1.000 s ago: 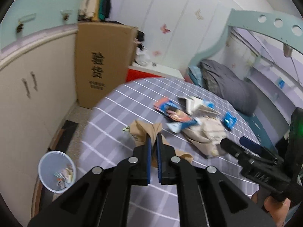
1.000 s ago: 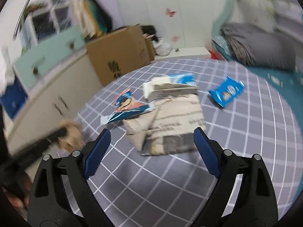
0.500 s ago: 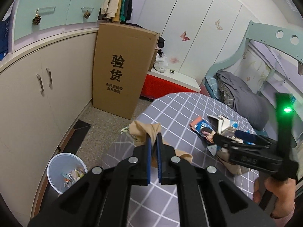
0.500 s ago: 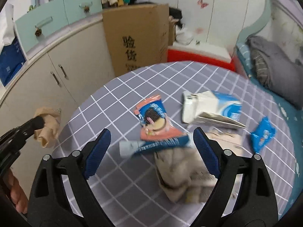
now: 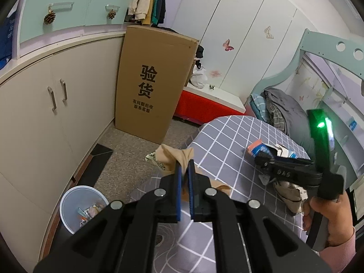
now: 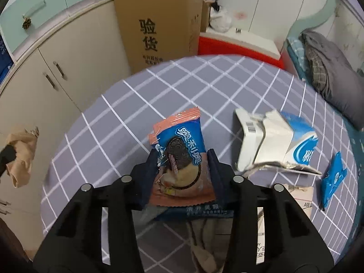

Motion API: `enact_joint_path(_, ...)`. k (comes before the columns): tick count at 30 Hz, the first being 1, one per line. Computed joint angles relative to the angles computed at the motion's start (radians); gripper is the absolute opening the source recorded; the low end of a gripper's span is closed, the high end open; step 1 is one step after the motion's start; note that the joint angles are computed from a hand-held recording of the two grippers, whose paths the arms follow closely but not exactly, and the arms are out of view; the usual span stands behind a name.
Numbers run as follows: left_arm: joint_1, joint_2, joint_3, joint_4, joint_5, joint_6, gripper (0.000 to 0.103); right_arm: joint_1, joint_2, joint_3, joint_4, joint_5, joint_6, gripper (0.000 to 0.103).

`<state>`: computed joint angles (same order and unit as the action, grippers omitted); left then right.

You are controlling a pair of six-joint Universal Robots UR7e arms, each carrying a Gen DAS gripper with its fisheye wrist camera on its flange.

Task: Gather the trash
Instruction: 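Carry both items to the bin while the right tool drops the cookie wrapper in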

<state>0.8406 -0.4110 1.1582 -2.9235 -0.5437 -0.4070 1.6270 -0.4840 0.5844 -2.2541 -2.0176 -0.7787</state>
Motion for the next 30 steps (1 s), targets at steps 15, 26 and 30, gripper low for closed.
enact_joint_path(15,-0.003,-0.256,0.411,-0.04,0.147,-0.209,0.005,0.102,-0.223,0.518,-0.061,0.303,-0.015,0.043)
enact_joint_path(26,0.049,-0.503,0.667,0.332,0.24,-0.677,0.005,0.145,-0.08,0.551,-0.059,0.364,0.064,0.062)
enact_joint_path(30,0.073,-0.541,0.7,0.389,0.217,-0.742,0.005,0.15,-0.042,0.547,-0.091,0.32,0.086,0.075)
